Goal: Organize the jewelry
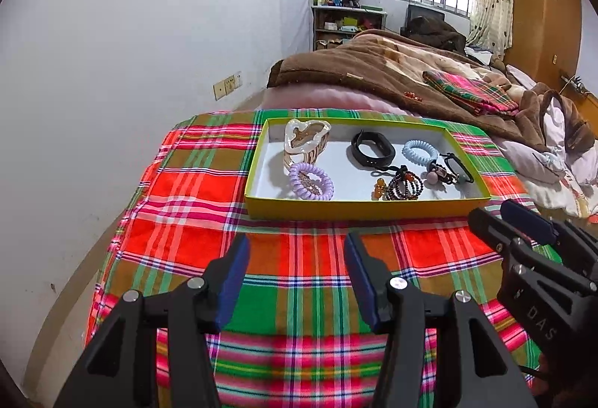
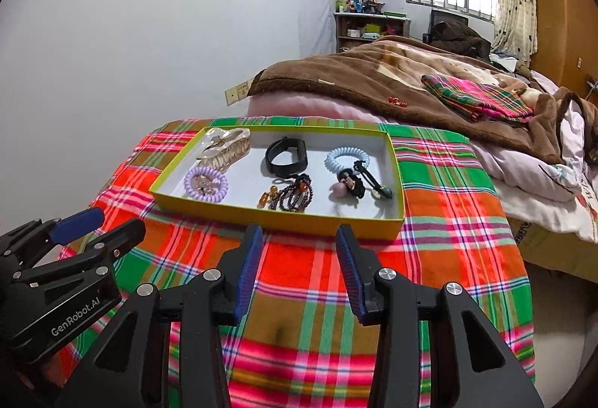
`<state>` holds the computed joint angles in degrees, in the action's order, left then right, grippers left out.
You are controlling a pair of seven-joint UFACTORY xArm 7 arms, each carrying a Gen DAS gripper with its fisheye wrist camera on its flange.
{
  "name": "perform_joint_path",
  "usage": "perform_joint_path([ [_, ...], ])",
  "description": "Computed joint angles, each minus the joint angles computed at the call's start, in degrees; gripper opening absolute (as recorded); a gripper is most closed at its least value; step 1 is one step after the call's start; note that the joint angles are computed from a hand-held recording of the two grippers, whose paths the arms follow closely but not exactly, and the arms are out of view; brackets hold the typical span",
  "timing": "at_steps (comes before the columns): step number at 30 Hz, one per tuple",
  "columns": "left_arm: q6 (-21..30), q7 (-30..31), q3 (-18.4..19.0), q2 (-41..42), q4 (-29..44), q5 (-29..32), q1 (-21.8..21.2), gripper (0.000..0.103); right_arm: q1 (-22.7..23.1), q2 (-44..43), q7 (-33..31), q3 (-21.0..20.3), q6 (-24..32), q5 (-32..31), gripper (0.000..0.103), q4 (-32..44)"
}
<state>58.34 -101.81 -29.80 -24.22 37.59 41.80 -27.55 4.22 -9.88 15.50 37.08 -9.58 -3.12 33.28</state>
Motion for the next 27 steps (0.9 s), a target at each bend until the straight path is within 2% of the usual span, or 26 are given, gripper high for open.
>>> perform_joint_path([
  [7,1.03,-1.16,-0.63,-0.39,0.24,-0.54,-0.78,0.054,4.99,-1.25,-0.33,-4.31,-1.03,0.53,0.042,-1.77],
  [16,2.39,-1.93,-1.22,0.29,0.91,-0.92,-1.29,0.054,7.44,-1.88,-1.21,-6.30,-1.38,1.77,0.042,-2.50],
  [27,2.30,-2.13,-0.63,0.12,0.68,-1.04,-1.84,0.054,7.71,-1.94,-1.87,-6.39,-1.38,2.36,0.042,-2.61],
])
